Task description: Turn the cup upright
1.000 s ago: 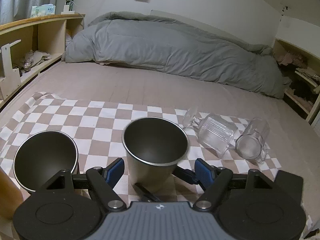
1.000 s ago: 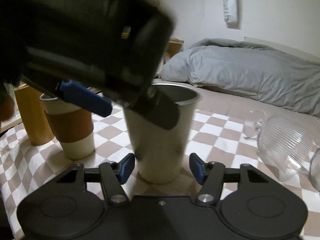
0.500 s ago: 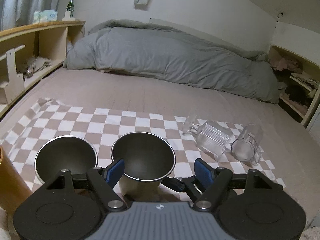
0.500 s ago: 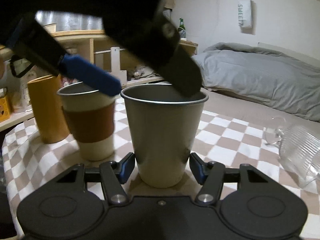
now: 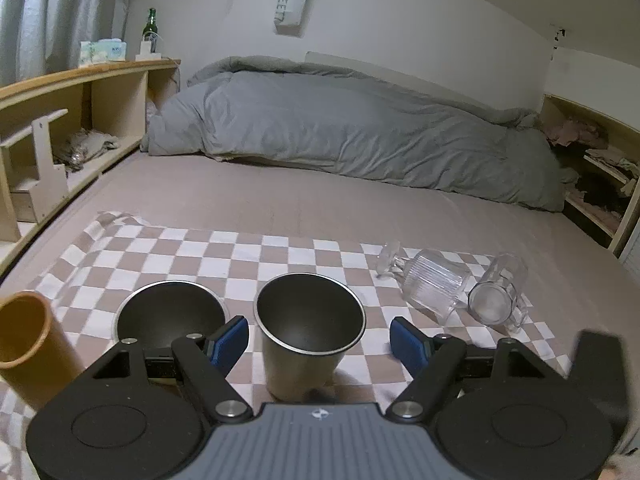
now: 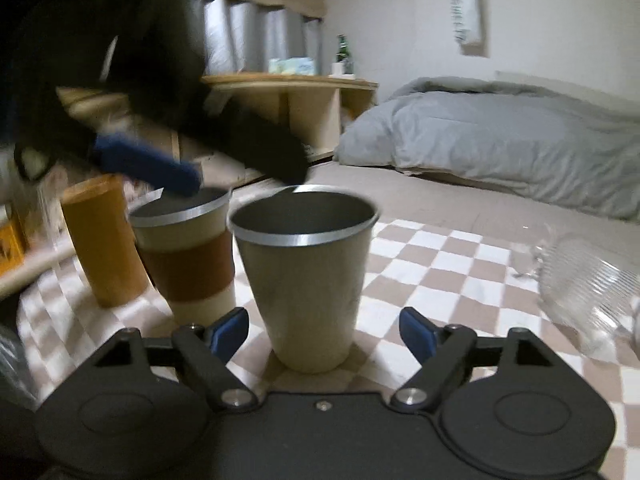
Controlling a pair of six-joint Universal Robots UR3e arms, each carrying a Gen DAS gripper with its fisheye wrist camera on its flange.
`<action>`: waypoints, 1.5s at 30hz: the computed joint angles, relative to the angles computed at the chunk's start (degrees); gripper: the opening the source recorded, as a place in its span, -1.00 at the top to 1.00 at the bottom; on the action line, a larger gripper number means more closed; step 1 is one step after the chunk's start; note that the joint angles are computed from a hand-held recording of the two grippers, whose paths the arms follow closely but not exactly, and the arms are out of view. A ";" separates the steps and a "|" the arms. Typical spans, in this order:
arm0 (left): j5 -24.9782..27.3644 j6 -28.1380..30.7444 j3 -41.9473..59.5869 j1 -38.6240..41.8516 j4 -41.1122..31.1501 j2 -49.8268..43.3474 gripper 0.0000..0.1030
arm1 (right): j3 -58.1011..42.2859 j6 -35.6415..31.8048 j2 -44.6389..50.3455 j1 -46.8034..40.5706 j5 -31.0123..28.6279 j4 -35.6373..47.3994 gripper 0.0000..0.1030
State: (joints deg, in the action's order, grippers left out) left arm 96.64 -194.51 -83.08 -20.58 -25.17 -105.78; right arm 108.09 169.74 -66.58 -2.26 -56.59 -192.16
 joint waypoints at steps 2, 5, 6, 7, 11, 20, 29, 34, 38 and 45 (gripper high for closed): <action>0.49 0.04 -1.89 0.03 0.03 1.94 -0.54 | 2.52 0.55 -4.35 -1.03 -0.51 1.87 -0.71; 1.86 0.34 -5.44 0.03 0.57 5.30 -0.70 | 6.04 -0.26 -10.78 -2.68 -0.73 4.78 -0.87; 2.45 0.53 -6.26 -0.06 0.77 6.12 -0.71 | 7.00 -0.57 -12.45 -3.06 -1.05 5.28 -0.90; 2.90 0.60 -7.30 -0.11 0.95 7.17 -0.73 | 7.87 -0.54 -14.16 -3.20 -1.99 5.57 -0.92; 3.70 0.60 -11.19 0.10 1.05 11.62 -0.90 | 10.77 0.11 -21.30 -3.25 -5.79 9.36 -0.98; 7.25 1.67 -20.14 -1.94 4.61 19.62 -1.00 | 20.69 -3.80 -41.03 -6.36 -8.31 18.17 -1.00; 12.40 0.83 -28.62 -6.73 8.78 25.03 -1.00 | 26.01 -1.15 -56.35 -7.39 -12.60 25.32 -1.00; 16.39 2.18 -32.62 -10.67 13.61 25.49 -1.00 | 29.57 -1.12 -64.39 -8.85 -12.84 28.08 -1.00; 19.19 3.02 -34.72 -13.54 17.25 24.94 -1.00 | 32.45 -0.71 -71.84 -11.02 -12.01 32.57 -1.00; 21.15 2.93 -36.50 -15.65 20.34 24.48 -1.00 | 35.98 2.04 -78.36 -10.81 -15.17 33.31 -1.00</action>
State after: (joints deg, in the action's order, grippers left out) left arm 117.79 -191.59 -119.58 -36.23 -4.83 -81.30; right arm 144.07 171.79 -144.94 -13.07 -71.76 -158.85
